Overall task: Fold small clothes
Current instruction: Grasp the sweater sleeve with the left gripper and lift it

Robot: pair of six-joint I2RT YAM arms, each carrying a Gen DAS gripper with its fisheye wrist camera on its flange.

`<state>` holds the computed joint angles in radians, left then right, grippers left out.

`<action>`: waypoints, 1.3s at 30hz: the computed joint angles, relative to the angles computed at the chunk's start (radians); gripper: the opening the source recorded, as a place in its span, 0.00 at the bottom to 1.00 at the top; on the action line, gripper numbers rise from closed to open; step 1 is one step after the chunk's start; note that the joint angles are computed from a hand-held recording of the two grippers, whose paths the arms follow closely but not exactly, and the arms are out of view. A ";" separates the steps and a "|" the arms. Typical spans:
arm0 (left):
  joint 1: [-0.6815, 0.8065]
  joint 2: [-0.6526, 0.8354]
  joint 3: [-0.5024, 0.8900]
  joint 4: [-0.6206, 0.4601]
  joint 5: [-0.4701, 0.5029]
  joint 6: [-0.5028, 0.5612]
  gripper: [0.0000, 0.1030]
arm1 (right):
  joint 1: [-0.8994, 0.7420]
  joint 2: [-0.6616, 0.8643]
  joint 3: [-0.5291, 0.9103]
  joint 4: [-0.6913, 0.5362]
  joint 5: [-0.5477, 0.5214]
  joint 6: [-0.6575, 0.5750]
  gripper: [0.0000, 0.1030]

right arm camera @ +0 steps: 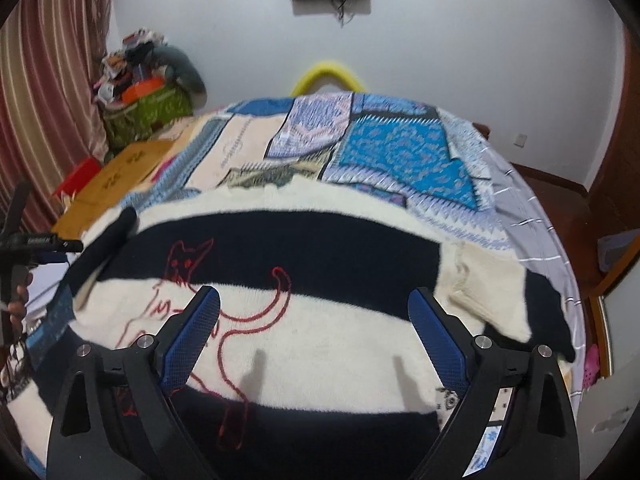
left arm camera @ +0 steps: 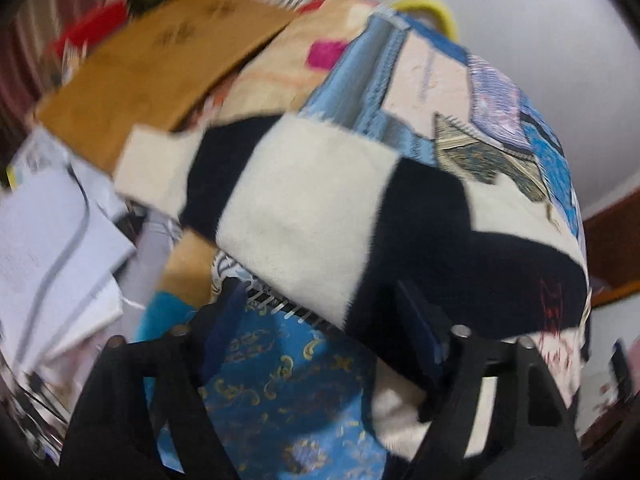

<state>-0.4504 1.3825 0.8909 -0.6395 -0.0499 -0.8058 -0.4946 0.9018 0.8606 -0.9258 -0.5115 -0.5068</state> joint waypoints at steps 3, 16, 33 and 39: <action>0.072 0.050 -0.025 0.064 0.076 -0.030 0.58 | 0.045 0.041 -0.010 0.017 0.014 0.004 0.91; 0.065 0.117 0.024 0.060 -0.024 -0.004 0.03 | 0.117 0.135 -0.011 0.065 0.032 0.032 0.91; 0.059 0.098 -0.006 0.081 0.069 -0.007 0.42 | 0.135 0.126 -0.009 0.060 0.032 0.040 0.91; 0.124 0.110 -0.092 0.231 0.219 -0.063 0.42 | 0.142 0.126 -0.017 0.064 0.038 0.050 0.91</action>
